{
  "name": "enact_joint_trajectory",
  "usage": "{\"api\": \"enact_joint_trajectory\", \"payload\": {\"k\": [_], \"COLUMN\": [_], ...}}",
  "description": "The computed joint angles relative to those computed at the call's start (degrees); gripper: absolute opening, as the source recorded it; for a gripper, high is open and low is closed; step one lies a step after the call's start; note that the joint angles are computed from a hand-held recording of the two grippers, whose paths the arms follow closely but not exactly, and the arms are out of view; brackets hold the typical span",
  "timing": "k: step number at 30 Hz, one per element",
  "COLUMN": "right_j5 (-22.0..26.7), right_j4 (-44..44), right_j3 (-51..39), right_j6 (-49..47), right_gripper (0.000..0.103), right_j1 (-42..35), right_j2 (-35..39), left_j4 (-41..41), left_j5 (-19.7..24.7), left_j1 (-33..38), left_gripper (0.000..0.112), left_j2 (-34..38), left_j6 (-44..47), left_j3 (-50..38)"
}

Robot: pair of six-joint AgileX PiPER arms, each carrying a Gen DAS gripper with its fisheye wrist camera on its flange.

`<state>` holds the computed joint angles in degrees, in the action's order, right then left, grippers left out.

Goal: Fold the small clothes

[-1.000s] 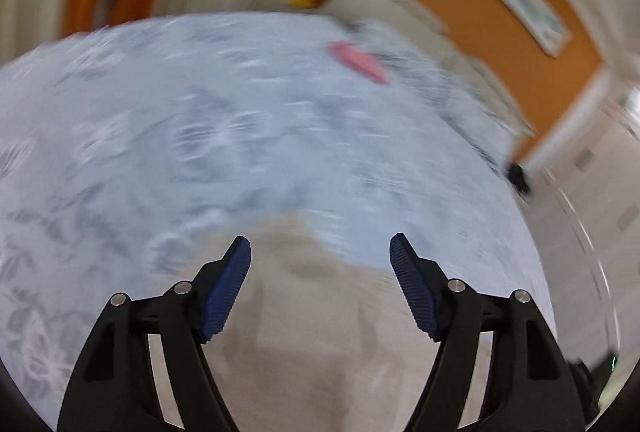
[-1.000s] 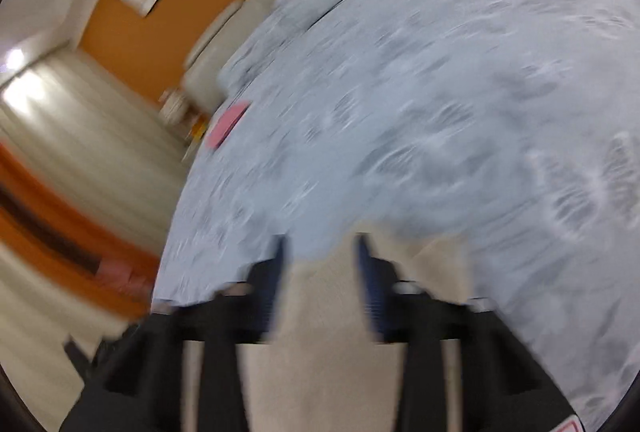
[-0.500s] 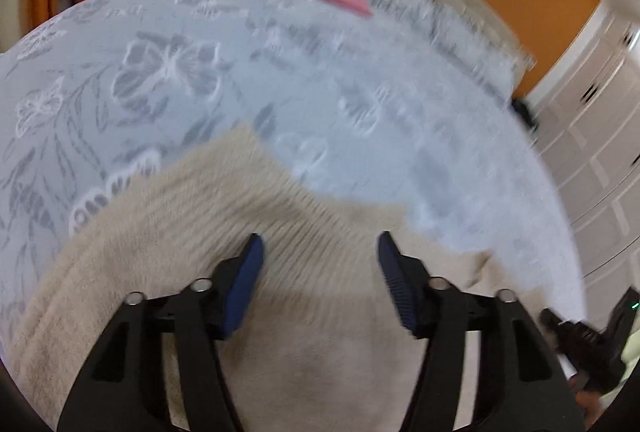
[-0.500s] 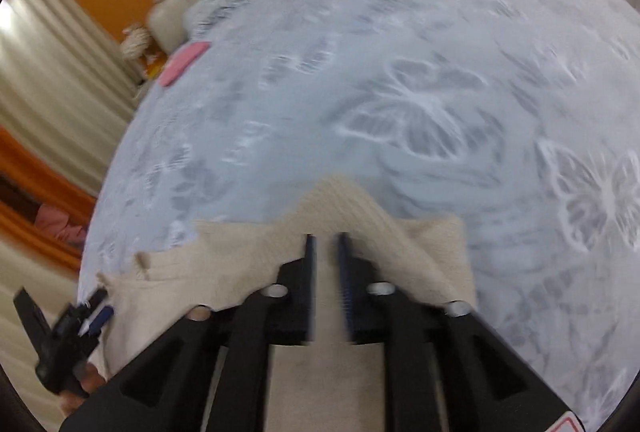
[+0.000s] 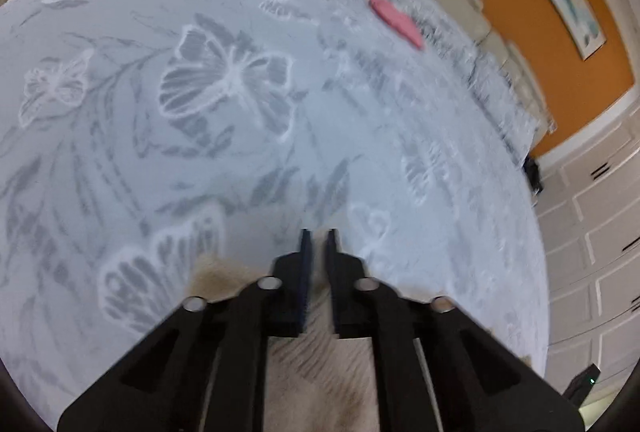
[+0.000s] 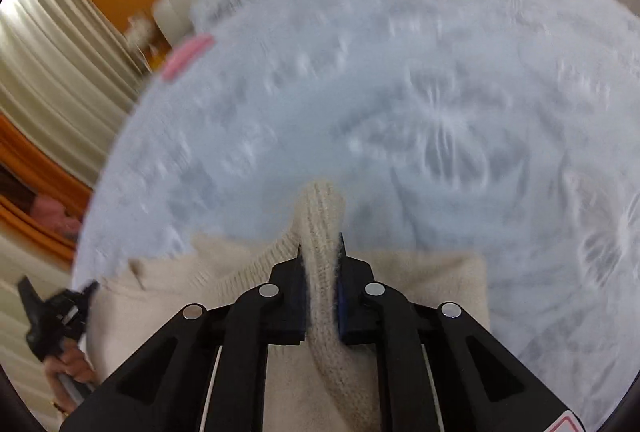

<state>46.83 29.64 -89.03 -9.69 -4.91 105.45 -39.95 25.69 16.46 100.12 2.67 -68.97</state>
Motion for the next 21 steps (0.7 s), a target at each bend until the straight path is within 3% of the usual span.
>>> {"api": "enact_joint_trajectory", "payload": {"k": [3,6,7,11,14,15,17,19,21], "right_j5": [-1.66,3.57,2.67,-3.61,4.56,7.25,10.6,9.9,5.79], "right_j4": [0.59,-2.53,-1.22,-5.61,1.48,2.38,2.69,-3.67,-6.76], "right_j3": [-1.12,-5.74,-4.91,0.91,0.69,1.25,1.27,-0.27,-2.43], "right_j6": [-0.18,3.11,2.6,4.16,-4.64,-6.22,-7.02,-4.47,-3.57], "right_gripper": [0.009,0.012,0.019,0.023,0.013,0.008,0.007,0.001,0.0], "right_j1": [-1.13,-0.9,-1.21,0.93,3.67,6.33,10.42,16.1,17.69], "right_j2": [1.18,8.28,7.09,-2.82,-5.36,-5.32,-3.16,1.51,4.22], "left_j4": [9.66,15.58,14.9,8.15,3.03,0.0,0.52,6.82,11.27], "left_j5": [-1.03,-0.53,-0.42,-1.43,4.97,7.71,11.48,10.79,7.21], "left_j1": [-1.29,-1.49,-1.2,-2.18,-5.26,-6.0,-8.98,-12.08,-13.64], "left_gripper": [0.003,0.0,0.0,0.0,0.011,0.017,0.018,0.014,0.01], "left_j2": [1.64,4.24,3.85,-5.59,-10.71,-10.86,-8.37,-3.74,-1.36], "left_j6": [-8.53,-15.44,-15.79,-7.05,-0.65,1.5,-0.7,-6.42,-9.48], "left_j3": [-2.28,-3.22,-2.92,1.23,2.25,2.57,2.55,1.1,0.17]}}
